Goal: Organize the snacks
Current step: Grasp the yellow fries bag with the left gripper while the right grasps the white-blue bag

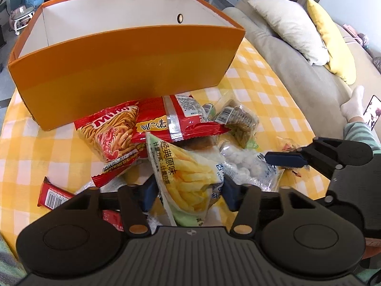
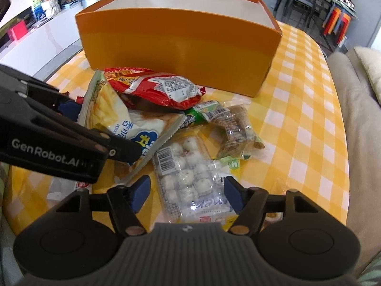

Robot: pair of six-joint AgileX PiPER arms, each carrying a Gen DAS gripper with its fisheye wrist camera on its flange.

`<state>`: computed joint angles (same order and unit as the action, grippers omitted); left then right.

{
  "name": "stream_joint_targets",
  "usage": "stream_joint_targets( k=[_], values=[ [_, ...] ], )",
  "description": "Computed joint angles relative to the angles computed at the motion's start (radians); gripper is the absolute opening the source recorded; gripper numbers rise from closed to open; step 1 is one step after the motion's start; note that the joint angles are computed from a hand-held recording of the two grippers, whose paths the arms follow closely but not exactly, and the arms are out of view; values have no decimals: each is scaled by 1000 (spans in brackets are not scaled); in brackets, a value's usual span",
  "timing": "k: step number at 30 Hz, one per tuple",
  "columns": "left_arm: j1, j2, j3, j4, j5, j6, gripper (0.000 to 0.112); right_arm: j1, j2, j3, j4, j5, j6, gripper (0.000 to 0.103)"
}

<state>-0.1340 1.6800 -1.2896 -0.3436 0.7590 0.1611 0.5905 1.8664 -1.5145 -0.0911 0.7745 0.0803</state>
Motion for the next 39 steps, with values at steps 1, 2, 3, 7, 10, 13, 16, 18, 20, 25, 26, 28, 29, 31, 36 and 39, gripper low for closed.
stream_joint_targets(
  k=[1,2,3,7,10,13,16,18,20,25,26,28,29,31,36,39],
  values=[
    [-1,-3,-1,8,3,-7,57,3,3,-1,-6,-3,-7,70],
    [-3,-7,-1,18,7,-17,56,7,3,0,-13,-7,-14,71],
    [-6,-9,-4,34,15,-31,54,13,6,-2,-24,-9,-19,71],
    [-13,-21,-25,93,73,-93,51,36,15,-7,-86,-12,-22,71],
    [-12,-39,-30,117,97,-123,50,40,27,-25,-83,2,-56,70],
    [-12,-50,-36,141,107,-148,50,41,47,-57,-77,28,-91,65],
    [-14,-57,-38,161,108,-160,50,39,66,-83,-73,48,-107,61],
    [-4,-57,-36,146,109,-156,50,38,73,-91,-67,51,-111,59],
    [-2,-55,-35,144,109,-157,50,41,75,-91,-72,50,-108,56],
    [-6,-68,-34,155,115,-168,50,53,58,-76,-93,49,-83,53],
    [-7,-75,-31,160,116,-175,50,53,51,-73,-85,53,-81,52],
    [-6,-88,-24,165,113,-182,50,51,40,-80,-58,72,-86,52],
    [-6,-97,-20,169,113,-189,50,47,33,-84,-36,83,-91,52],
    [-8,-111,-15,184,114,-211,50,37,27,-108,13,126,-89,52],
    [-13,-141,-4,236,119,-286,50,4,-3,-142,97,203,-33,52],
    [-20,-157,2,264,115,-320,50,3,-42,-127,97,196,8,52]
  ],
)
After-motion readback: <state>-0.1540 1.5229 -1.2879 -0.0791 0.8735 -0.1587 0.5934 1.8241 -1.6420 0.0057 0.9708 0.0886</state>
